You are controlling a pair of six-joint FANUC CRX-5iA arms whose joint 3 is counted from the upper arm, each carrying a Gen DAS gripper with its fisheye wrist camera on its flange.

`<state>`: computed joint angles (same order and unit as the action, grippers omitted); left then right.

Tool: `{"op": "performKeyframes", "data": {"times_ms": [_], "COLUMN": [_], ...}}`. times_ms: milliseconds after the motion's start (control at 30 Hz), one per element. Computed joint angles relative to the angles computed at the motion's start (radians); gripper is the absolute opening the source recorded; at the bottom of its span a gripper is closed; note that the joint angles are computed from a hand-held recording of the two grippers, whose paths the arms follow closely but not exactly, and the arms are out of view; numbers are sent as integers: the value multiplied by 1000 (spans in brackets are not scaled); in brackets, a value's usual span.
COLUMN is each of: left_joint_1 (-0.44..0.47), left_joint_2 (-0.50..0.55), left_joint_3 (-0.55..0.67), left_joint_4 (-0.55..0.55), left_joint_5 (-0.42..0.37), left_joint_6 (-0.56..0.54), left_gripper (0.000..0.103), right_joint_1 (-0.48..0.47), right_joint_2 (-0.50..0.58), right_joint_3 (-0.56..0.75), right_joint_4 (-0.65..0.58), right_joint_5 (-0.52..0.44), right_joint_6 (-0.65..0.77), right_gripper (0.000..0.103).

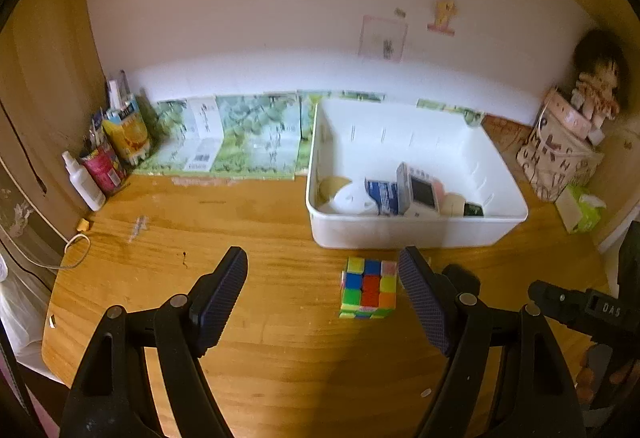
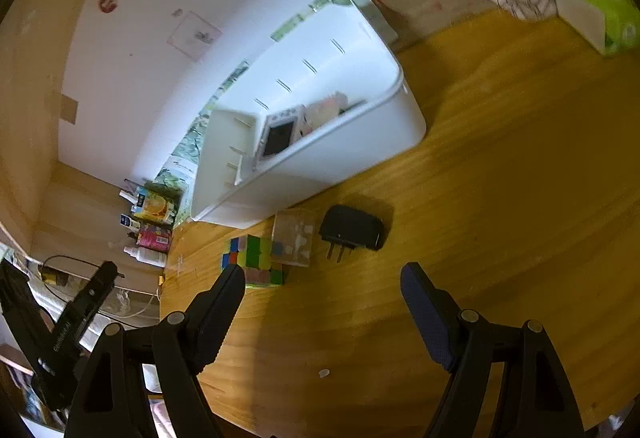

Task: Organize rigid objects
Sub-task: 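Withdraw both tools from the bin toward the Rubik's cube and black charger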

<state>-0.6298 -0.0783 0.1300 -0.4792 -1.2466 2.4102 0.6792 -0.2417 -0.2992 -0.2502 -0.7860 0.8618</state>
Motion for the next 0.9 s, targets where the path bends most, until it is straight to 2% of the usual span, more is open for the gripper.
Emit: {"op": "performKeyframes", "data": {"times_ms": [300,500,700,900], "left_joint_1": [96,143,182,214], "left_joint_2": [59,121,184,238], "left_joint_3": [-18,-10,2,17], "left_joint_4": [194,310,401,471], "left_joint_5": [32,23,-5,-29], "left_joint_6": [-199,-337,-440,-510], "left_gripper": [85,85,85,85], "right_joint_1": [-32,-40,-31,-3], "right_joint_2": [77,130,181,237], "right_joint_3": [58,91,123,159], "right_joint_4": [-87,-114,-95,-24], "right_joint_5": [-53,-75,-89,-120], "right_joint_6": [-14,-46,-96,-182], "right_gripper": [81,81,81,81]}}
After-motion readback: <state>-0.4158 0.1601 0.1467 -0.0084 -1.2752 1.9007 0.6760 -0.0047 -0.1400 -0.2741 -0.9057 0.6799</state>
